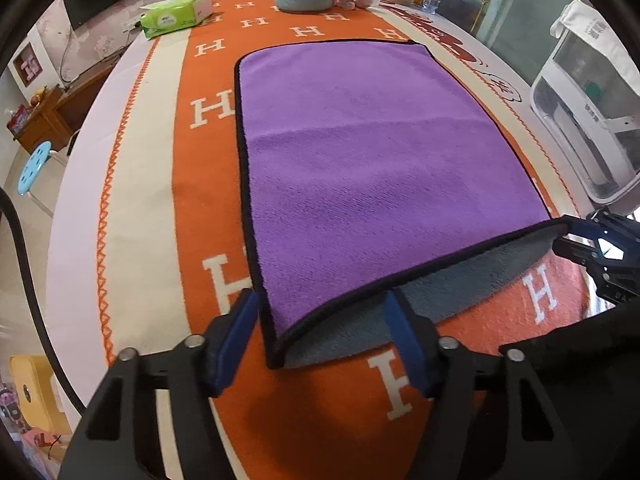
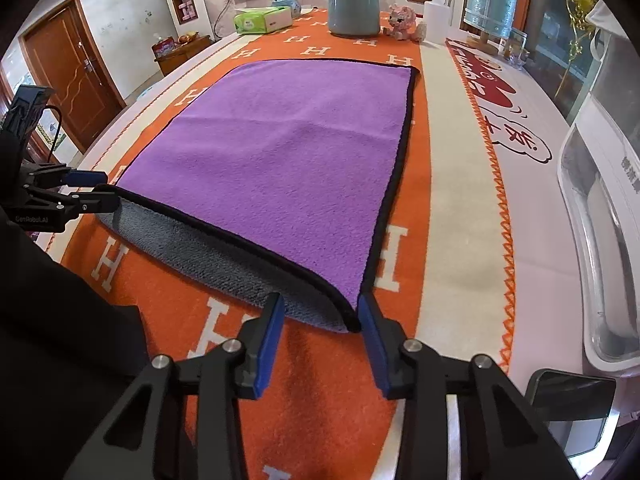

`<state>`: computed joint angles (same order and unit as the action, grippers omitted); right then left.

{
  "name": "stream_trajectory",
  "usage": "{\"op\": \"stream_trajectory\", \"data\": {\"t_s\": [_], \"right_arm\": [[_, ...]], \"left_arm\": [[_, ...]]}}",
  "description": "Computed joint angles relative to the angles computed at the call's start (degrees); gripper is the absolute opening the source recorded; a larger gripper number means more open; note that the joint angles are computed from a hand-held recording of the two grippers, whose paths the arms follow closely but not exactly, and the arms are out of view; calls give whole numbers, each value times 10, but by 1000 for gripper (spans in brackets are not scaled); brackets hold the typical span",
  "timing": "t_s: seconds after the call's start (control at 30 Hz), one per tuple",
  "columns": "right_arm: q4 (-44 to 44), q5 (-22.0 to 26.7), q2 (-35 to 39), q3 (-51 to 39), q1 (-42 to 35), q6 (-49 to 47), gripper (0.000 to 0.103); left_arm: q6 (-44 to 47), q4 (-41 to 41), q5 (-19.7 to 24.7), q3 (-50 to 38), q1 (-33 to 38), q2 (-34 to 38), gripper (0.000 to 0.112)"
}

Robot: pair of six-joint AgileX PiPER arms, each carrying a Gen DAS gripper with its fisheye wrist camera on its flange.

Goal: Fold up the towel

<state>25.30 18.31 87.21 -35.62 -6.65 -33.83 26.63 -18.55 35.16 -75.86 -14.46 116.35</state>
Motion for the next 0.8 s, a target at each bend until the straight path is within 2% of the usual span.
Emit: {"op": "stream_trajectory", "data": {"t_s": [0.2, 0.37, 0.7, 0.8], "right_arm": [[-22, -3, -7, 5, 2, 22, 30], [-25, -5, -14, 10, 1, 24, 25], [-54, -9, -16, 12, 6, 58, 14], [-70, -8, -15, 10, 9, 75, 7]], "left_arm": [[17, -17, 10, 3, 1, -3, 42], [21, -27, 19, 4, 9, -4, 18], [5, -10, 18, 7, 8, -4, 9], [-2, -1, 13, 10, 5, -6, 7]]}}
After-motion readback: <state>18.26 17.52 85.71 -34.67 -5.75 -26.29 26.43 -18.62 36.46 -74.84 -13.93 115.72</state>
